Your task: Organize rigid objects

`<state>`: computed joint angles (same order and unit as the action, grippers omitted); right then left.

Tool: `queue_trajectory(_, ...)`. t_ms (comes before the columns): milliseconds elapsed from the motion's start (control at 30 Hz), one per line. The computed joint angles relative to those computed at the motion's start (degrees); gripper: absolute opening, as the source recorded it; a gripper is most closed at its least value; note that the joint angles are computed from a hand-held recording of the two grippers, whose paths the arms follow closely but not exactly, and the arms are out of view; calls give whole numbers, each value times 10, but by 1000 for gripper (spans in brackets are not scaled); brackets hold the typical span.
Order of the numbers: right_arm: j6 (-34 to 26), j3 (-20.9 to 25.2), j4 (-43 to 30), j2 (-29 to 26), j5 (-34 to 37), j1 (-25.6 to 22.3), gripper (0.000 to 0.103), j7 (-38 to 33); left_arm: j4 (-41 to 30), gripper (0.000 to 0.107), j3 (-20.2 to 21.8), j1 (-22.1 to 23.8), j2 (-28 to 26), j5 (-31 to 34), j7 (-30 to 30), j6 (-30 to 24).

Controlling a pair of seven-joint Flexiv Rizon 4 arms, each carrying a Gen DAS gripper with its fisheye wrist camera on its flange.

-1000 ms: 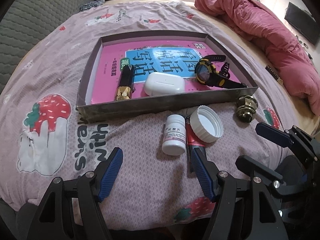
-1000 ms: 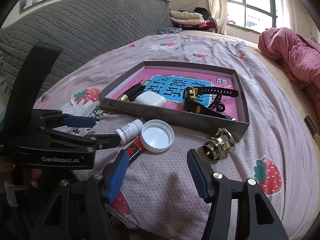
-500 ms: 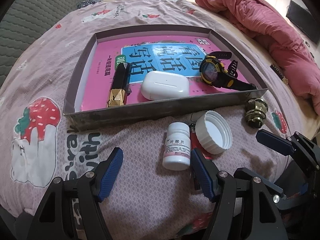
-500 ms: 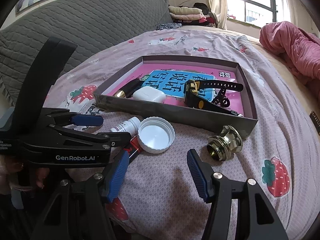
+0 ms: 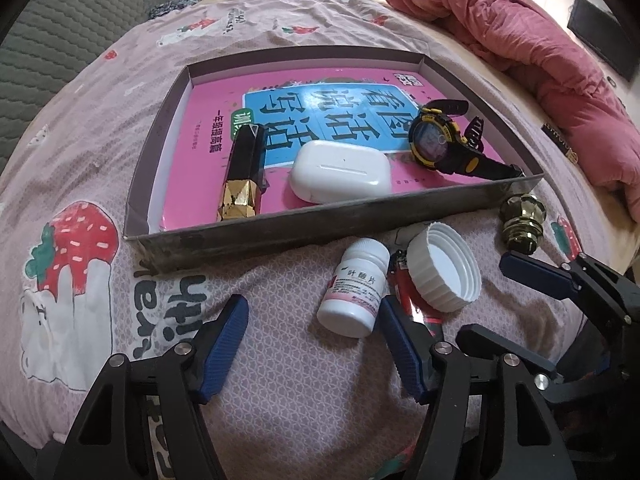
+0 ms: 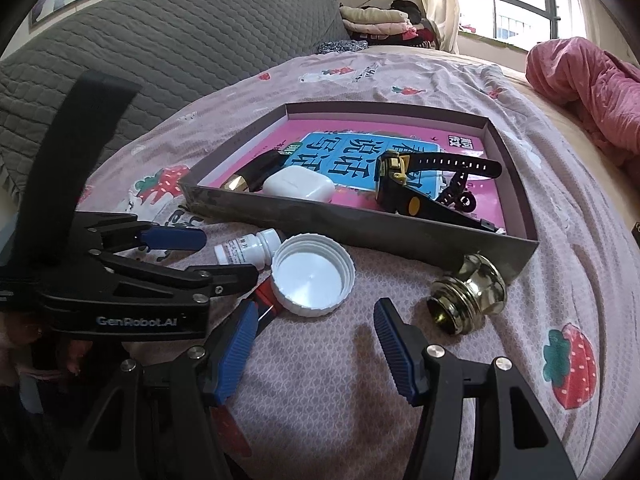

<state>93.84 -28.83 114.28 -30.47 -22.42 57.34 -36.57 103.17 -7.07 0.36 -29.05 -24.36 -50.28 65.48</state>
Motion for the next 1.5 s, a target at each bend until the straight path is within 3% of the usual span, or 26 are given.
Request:
queue_trajectory(733, 29, 88, -57, -42, 49, -84, 60, -60, -16, 68, -29, 24, -19, -51, 67, -19)
queue_trajectory(1133, 32, 69, -71, -55, 69, -65, 52, -118, -20, 60, -25, 18, -25, -56, 85, -16)
queue_trajectory(1500, 34, 78, -70, -52, 79, -71, 52, -134, -21, 52, -33, 20, -26, -65, 101, -21)
